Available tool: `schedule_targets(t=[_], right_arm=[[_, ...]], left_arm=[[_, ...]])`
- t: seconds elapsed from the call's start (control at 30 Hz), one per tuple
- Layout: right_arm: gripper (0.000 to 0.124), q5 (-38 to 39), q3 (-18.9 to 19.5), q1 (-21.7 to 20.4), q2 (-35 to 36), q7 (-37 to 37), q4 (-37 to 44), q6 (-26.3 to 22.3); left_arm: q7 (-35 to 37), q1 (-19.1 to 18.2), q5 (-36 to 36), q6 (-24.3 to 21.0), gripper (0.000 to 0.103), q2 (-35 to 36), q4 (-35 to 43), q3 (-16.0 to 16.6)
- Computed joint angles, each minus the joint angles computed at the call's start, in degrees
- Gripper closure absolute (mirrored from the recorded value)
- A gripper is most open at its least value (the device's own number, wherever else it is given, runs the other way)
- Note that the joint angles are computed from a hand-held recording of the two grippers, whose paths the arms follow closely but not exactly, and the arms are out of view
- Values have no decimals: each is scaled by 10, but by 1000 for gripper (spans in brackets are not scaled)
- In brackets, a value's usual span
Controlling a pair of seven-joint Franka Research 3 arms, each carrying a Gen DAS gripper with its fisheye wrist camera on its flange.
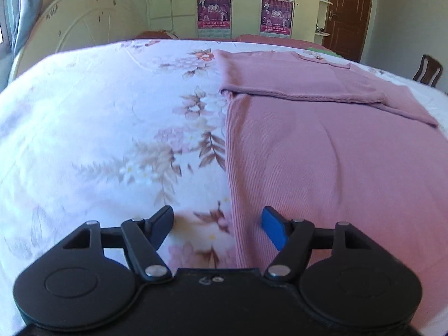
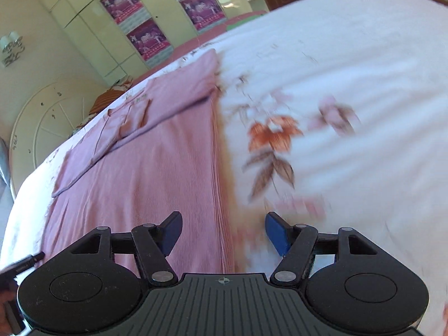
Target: Fold small clothes
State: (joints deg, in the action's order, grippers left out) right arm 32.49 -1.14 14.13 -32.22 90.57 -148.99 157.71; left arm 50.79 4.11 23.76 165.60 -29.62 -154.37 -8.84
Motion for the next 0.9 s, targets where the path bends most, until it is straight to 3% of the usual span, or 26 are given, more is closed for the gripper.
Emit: schedule_targets(t=[0.23,0.4,0.57,0.67,0.83,0.9], right_arm=[[58,52,-16,21,-137,31,-92,-41],[58,76,-30,49,-169,11,-112,-43],[58,146,-77,97,-113,-54,-90,20],[58,194,-103,123,-85,-104,-72,33],[58,250,-113,123,-109,-170,-82,-16],[75,243,-101,103,-132,-170,-96,-63]], left_arm=[[98,-146,-141,29,38,-119,-105,142],[196,-320,-267,55,38,-184,-146,321],[240,-376,-332,86,40,-178,-139,385],[264,-410,-362,110,44,-153,-123,409],[315,-473,-394,126,46,-172,-125,469],[330,-476,-400,120,49,-182,-130,472]])
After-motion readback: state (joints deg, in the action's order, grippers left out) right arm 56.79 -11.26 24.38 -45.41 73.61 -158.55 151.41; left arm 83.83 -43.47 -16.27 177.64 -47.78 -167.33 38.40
